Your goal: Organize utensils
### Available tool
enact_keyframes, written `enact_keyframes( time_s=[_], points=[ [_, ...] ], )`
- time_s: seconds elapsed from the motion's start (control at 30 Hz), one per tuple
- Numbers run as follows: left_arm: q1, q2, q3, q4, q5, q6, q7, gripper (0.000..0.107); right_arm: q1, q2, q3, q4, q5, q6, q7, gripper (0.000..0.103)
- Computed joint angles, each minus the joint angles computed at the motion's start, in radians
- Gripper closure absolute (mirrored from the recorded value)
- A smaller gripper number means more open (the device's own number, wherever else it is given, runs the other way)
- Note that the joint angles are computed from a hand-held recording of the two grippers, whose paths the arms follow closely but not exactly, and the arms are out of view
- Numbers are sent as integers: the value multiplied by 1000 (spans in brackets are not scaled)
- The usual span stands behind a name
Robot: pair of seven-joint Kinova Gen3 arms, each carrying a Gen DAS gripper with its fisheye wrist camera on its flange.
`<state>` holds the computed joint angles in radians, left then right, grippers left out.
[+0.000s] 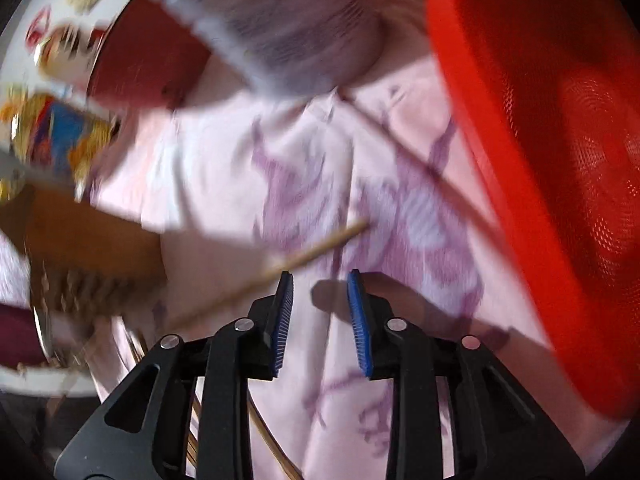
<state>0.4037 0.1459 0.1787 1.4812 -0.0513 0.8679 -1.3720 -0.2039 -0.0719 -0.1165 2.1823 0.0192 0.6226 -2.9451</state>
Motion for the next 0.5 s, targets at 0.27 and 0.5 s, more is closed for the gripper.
enact_keyframes(
  time_s=[0.27,0.5],
  points=[
    [3,-26,1,21,-16,9,32,102,-98,138,9,-159,223,178,-115,102],
    [-28,-44,3,27,31,-7,-20,102,-135,22,-52,-151,310,162,-181,102]
  ],
)
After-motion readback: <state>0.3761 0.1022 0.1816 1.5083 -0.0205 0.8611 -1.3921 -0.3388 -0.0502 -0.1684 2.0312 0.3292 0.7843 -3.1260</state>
